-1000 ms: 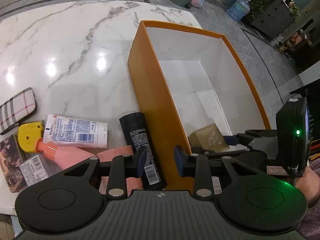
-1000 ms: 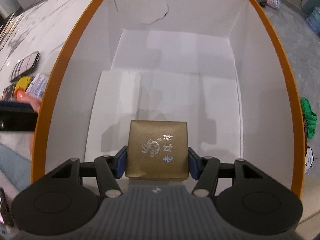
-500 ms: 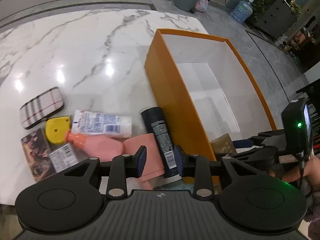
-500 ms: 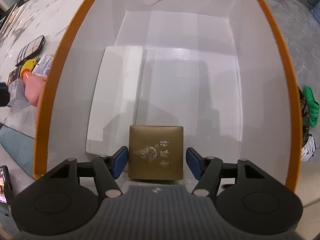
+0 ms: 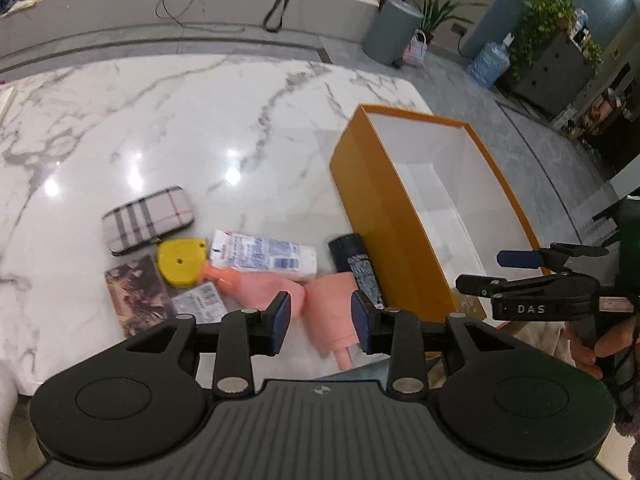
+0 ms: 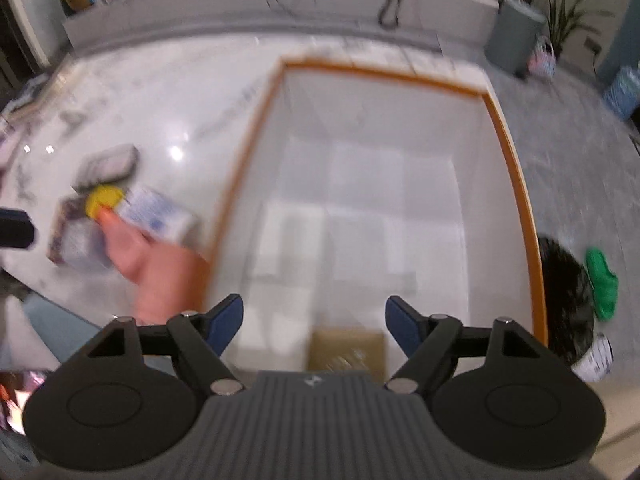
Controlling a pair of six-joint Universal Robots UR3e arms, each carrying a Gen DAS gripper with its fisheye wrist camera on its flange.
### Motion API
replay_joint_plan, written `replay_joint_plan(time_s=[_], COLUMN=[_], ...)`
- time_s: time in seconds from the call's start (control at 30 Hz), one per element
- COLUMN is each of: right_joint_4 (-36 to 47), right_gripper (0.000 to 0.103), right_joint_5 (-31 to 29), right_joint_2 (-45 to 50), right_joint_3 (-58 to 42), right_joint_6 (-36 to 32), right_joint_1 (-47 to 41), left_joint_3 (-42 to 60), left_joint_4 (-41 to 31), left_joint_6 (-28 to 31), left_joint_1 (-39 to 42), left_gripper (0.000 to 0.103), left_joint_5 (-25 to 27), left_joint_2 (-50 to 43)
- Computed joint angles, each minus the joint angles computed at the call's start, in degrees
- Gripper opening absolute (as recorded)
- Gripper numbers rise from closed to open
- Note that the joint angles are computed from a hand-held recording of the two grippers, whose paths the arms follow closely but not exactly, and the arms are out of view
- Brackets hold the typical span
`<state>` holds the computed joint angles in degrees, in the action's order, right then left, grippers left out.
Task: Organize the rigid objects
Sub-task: 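Move both grippers back to the pink cup and small white carton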
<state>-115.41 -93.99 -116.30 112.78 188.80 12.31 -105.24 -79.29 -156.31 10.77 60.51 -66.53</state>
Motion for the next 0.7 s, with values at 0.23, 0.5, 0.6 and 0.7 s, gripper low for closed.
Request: replay_joint_plan(time_s=[0.23,0.5,0.6,0.7], right_joint_4=[-13.5,-17.5,-14.4,-12.3], right_gripper=[0.077,0.067,0.059,0.059], right_joint_5=[-9.0,-10.8,-12.2,-12.8], right_joint_2=[10.7,25.5,30.3,33.1], right_joint_3=[-4.6,-12.1,-15.3,-17.0], right_joint_6=[6.9,10.5,11.9,12.4], right_joint_1=[15.8,25.2,26.8,27.0], left_joint_3=[-4.7,-14.0,-16.1,-16.8], left_joint_4=[-3.6,5.3,9.9,15.4], left_joint_6=[5.9,5.0,2.4,-0.8], left_joint_1=[9.0,13.5,12.9,10.3], left_gripper=[0.043,0.052,0.057,0.06], left_joint_5=[-1.6,0.6,0.8,1.8], left_joint_2=[4.2,3.8,1.3,-2.3])
